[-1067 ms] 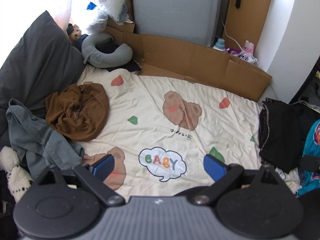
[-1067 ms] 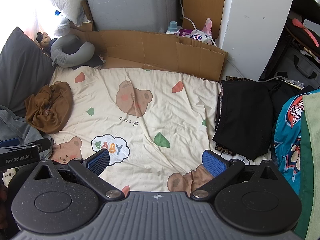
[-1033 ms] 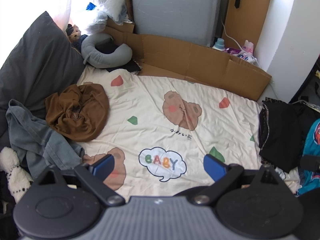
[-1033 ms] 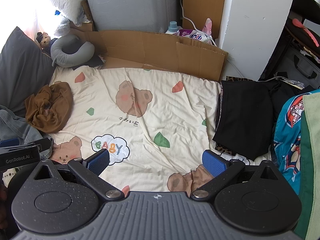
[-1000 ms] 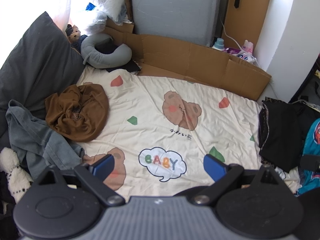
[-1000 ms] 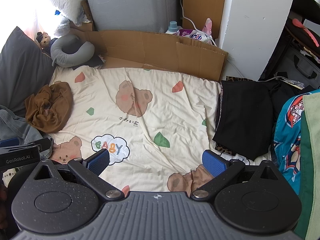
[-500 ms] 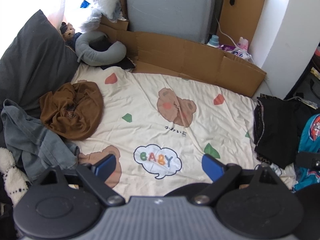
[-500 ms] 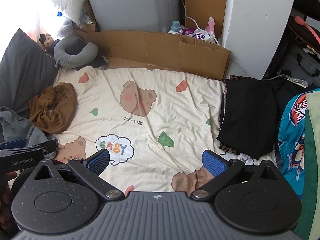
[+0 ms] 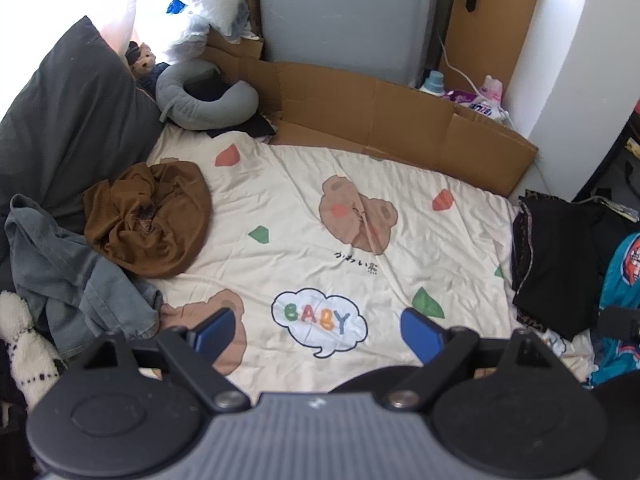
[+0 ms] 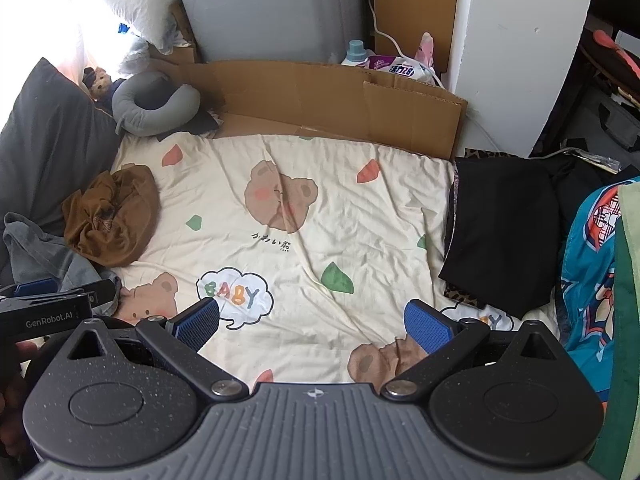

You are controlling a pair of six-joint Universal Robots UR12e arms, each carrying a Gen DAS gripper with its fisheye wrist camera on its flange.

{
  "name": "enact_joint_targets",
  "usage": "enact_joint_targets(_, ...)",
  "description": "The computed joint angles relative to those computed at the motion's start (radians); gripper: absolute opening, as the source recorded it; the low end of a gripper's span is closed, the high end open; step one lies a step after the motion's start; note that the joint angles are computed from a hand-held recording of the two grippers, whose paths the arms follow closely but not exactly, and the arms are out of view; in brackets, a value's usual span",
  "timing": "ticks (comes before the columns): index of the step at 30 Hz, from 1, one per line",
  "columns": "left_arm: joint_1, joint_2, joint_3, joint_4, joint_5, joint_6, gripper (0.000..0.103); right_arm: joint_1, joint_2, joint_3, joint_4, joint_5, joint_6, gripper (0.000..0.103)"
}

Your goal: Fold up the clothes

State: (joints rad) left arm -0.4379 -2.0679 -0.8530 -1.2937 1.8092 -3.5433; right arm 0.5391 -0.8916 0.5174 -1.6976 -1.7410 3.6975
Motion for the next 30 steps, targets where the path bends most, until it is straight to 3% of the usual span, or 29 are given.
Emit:
enact_joint_targets(15, 0.001, 0.009, -0.015, 0.021, 0.001, -0.017, 0.091, -0.001, -0.013, 0.025, -0.029, -0.002, 0.001, 0.102)
enact_joint_targets(30, 0.027, 0.037, -0.040, 0.053, -0.003, -0.043, 0.094, 0.010, 0.022, -0.051, -0.004, -0.046, -0.009, 0.102)
